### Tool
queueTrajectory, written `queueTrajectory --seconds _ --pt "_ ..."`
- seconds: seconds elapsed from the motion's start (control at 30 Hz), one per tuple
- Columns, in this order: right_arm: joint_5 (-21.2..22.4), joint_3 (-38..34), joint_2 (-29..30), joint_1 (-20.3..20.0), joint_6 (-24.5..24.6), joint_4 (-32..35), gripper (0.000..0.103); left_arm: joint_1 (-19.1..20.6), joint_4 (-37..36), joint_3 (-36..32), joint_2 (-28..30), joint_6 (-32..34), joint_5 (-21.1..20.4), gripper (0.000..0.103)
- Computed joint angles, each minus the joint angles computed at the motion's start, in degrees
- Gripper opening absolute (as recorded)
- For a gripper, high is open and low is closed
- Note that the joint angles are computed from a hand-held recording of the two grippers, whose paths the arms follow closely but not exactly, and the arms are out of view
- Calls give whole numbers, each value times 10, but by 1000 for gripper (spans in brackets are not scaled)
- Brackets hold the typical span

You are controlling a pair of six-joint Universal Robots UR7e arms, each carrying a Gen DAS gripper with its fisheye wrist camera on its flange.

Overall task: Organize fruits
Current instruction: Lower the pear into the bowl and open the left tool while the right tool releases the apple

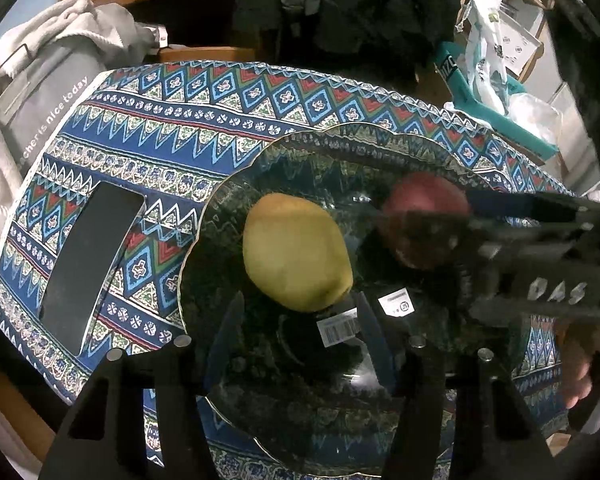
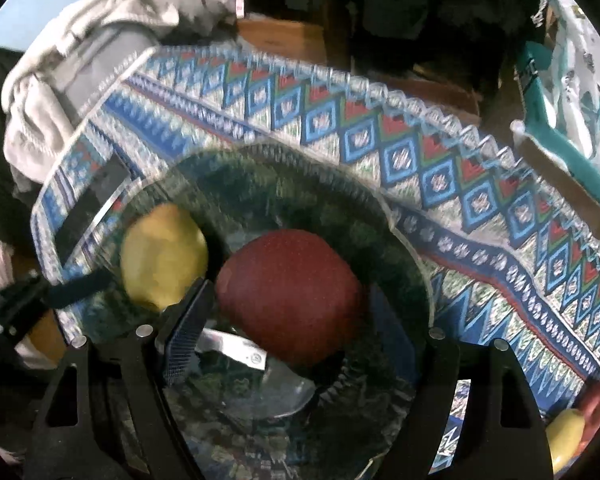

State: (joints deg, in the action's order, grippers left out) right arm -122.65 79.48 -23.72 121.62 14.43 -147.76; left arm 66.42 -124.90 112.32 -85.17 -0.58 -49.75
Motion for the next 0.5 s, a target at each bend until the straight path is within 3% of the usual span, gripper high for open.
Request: queueTrajectory --seconds 0.13,0.23,0.5 --pt "-1 7 -12 7 -1 -28 81 -6 -1 1 -3 -1 2 68" --pt "-7 9 -19 13 1 -35 81 -14 -6 4 -7 2 4 68" --pt "-53 27 -46 38 2 -54 81 -43 -13 5 -27 1 4 74"
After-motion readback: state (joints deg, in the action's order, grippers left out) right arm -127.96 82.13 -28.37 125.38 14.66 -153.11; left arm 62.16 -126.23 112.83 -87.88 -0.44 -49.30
